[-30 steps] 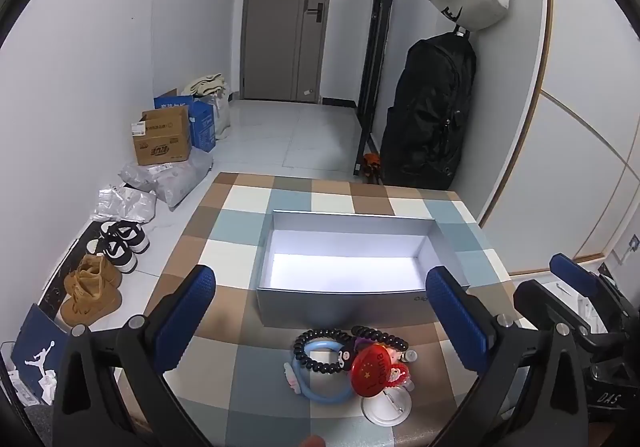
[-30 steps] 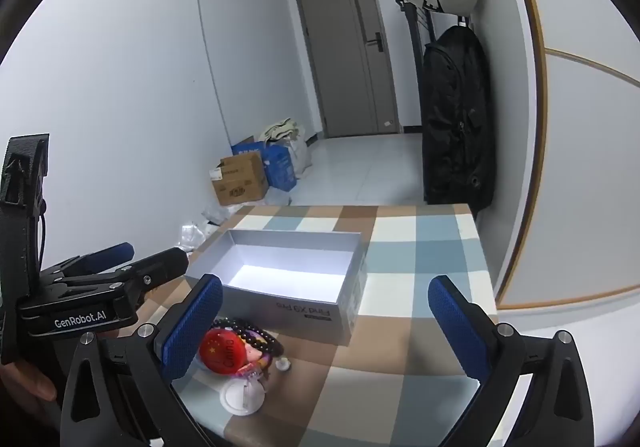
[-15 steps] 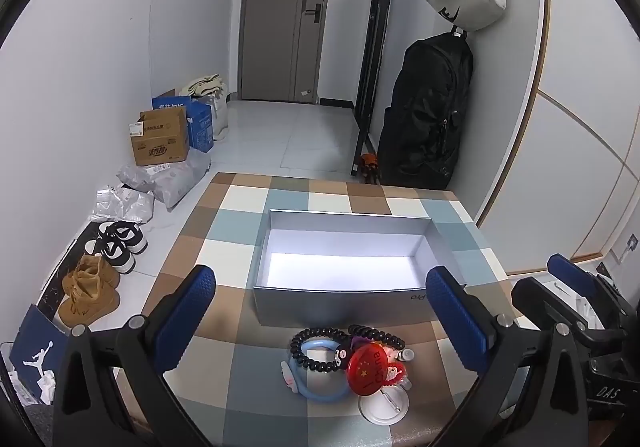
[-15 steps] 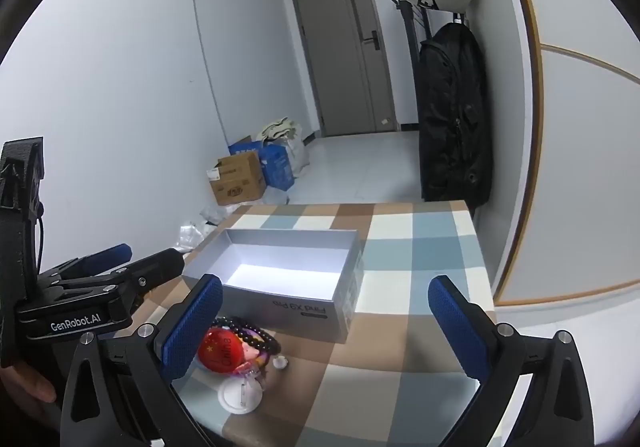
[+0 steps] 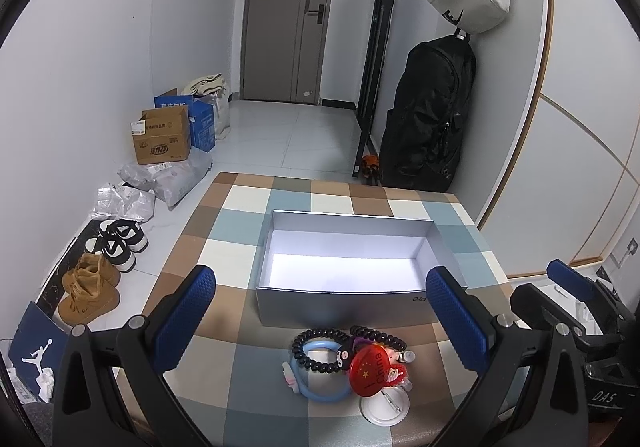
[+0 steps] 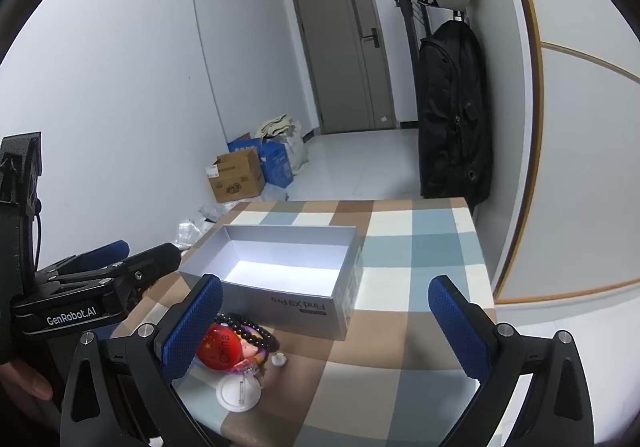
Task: Organize jewelry
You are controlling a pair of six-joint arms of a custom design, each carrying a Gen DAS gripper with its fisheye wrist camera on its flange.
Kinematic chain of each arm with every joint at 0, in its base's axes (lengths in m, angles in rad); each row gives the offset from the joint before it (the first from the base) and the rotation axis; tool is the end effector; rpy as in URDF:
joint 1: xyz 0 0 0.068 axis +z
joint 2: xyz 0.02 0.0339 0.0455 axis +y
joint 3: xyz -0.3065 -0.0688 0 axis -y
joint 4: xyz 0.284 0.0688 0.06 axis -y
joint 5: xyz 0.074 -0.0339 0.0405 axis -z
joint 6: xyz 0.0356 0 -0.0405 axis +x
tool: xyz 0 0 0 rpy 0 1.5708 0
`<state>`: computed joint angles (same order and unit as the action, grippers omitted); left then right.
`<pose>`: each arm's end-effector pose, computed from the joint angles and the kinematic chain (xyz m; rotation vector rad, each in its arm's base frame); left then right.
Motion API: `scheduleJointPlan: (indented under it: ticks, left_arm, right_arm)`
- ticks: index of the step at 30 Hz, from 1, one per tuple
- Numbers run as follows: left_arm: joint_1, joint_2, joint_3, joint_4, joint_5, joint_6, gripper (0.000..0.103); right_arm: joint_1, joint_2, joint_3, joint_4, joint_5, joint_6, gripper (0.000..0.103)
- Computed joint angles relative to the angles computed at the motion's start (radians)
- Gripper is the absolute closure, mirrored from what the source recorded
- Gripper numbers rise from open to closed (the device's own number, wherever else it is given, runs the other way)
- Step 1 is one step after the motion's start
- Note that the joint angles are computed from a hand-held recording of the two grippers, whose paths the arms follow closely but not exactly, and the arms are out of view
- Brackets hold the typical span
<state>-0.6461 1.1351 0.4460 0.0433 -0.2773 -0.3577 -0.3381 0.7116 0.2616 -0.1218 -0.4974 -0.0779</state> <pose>0.1930 -0.1334 0.1920 0.1643 2.1938 -0.2579 0.1549 -0.0365 0.1872 -0.0158 2.0782 0.2796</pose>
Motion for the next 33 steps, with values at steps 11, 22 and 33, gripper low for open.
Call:
scheduleJointPlan:
  ticks: [11, 22, 33]
  left_arm:
    - [0.006, -0.006, 0.001, -0.004, 0.009, 0.009, 0.001]
    - [-0.008, 0.002, 0.002, 0.003, 0.003, 0.012, 0.001]
    - [-0.012, -0.005, -0.003, 0.003, 0.007, 0.018, 0.001]
  right_arm:
    - [0.008, -0.009, -0.004, -0.003, 0.007, 0.006, 0.000]
    - [0.010, 0.003, 0.001, 0.000, 0.006, 0.010, 0.000]
    - [0.015, 0.010, 0.003, 0.006, 0.010, 0.014, 0.000]
